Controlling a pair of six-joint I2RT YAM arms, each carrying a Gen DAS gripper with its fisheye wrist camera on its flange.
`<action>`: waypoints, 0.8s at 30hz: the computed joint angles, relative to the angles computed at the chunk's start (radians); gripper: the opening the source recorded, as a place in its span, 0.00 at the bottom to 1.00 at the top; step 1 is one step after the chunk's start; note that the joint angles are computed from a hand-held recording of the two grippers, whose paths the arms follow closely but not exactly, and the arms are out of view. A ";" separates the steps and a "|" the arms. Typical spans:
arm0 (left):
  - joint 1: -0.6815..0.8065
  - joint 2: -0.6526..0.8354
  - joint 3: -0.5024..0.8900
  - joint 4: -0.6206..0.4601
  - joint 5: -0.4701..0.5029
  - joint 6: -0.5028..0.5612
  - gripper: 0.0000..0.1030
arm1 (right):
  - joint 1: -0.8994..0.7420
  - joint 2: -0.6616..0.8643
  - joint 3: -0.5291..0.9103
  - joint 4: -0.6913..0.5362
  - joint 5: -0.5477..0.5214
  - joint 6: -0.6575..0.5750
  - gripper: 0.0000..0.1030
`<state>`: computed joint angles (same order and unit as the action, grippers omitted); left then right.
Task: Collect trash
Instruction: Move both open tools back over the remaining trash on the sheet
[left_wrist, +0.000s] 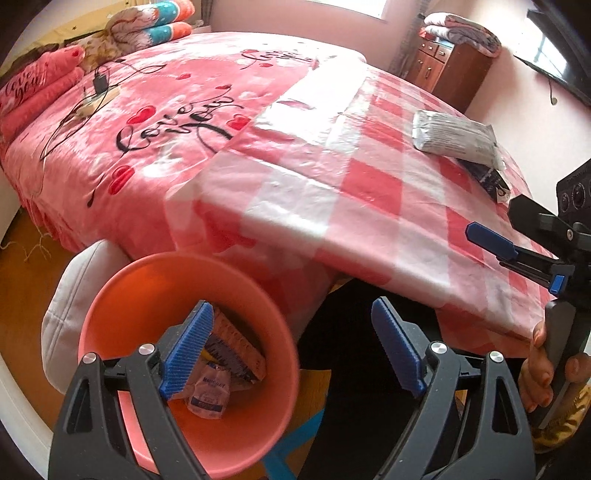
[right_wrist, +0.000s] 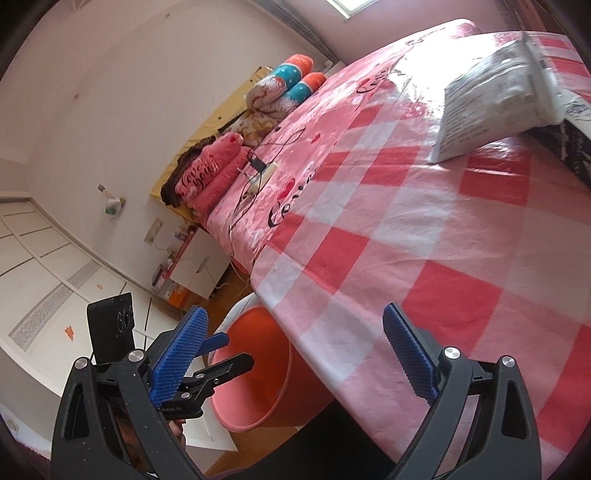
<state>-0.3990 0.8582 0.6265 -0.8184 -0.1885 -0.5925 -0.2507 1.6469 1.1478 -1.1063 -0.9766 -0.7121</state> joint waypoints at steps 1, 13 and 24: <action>-0.016 0.015 0.009 0.003 -0.008 -0.009 0.86 | -0.011 0.006 0.007 -0.009 -0.005 -0.010 0.92; -0.167 0.198 0.114 0.044 -0.076 -0.072 0.86 | -0.108 0.063 0.078 -0.061 -0.039 -0.087 0.92; -0.251 0.336 0.203 0.065 -0.102 -0.089 0.86 | -0.191 0.143 0.167 -0.125 -0.066 -0.147 0.92</action>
